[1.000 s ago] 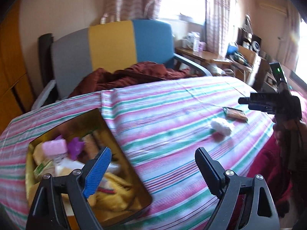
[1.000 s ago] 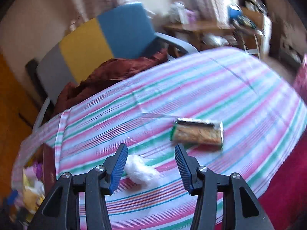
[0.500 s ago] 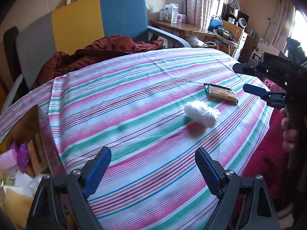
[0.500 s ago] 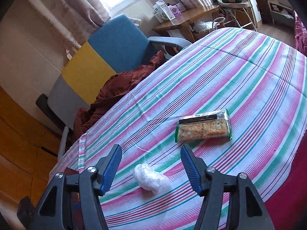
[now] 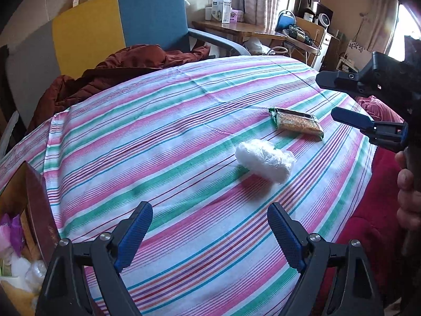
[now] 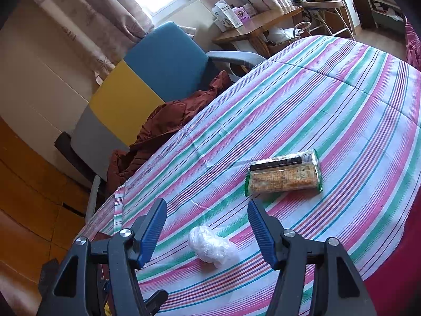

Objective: Organize objects
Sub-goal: 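Grasp the second white plastic bag ball with the left gripper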

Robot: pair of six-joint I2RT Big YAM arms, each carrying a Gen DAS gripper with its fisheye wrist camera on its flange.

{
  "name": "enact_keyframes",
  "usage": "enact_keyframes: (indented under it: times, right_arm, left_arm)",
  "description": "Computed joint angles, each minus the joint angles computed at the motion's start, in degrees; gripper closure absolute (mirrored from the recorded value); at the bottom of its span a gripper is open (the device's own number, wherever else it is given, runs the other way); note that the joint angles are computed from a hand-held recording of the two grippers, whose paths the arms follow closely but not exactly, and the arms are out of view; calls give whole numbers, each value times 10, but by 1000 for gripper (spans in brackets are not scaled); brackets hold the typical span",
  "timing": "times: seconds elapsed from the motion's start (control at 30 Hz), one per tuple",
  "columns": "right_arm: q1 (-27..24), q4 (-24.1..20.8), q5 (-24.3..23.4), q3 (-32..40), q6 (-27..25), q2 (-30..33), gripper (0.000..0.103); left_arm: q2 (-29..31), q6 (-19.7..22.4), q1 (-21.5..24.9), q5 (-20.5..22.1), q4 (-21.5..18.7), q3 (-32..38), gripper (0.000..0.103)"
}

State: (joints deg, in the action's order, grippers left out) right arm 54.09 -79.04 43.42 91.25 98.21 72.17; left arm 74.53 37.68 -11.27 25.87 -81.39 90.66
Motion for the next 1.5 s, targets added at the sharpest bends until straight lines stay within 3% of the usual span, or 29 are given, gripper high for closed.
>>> enact_keyframes:
  times: [0.17, 0.27, 0.5, 0.63, 0.73, 0.8, 0.83, 0.87, 0.97, 1.33, 1.5]
  right_arm:
    - [1, 9, 3, -5, 0, -3, 38]
    - [4, 12, 13, -9, 7, -6, 38]
    - [3, 32, 13, -18, -2, -13, 38]
    - [7, 42, 23, -24, 2, -18, 38]
    - [11, 40, 35, -27, 12, -21, 38]
    - [11, 45, 36, -31, 13, -23, 38]
    - [11, 44, 36, -31, 15, -24, 38]
    - [11, 46, 36, -32, 15, -25, 38]
    - [8, 46, 32, -33, 15, -25, 38]
    - [1, 29, 11, -26, 20, -18, 38]
    - [-4, 8, -4, -9, 12, -5, 38]
  left_arm:
    - [15, -12, -15, 3, -9, 11, 14]
    - [42, -13, -22, 38, -40, 37, 15]
    - [89, -71, -54, 73, -77, 97, 14]
    - [105, -112, -86, 57, -76, 97, 14]
    - [107, -136, -109, 35, -48, 79, 15]
    - [106, -143, -122, 0, -18, 58, 26]
    - [105, -139, -123, -10, -8, 50, 39]
    - [88, -133, -124, -21, 30, 27, 51]
    - [72, -95, -110, -15, 42, 7, 58]
    - [-1, 2, -6, 11, 102, -84, 56]
    - [-4, 8, 7, 33, 108, -91, 56]
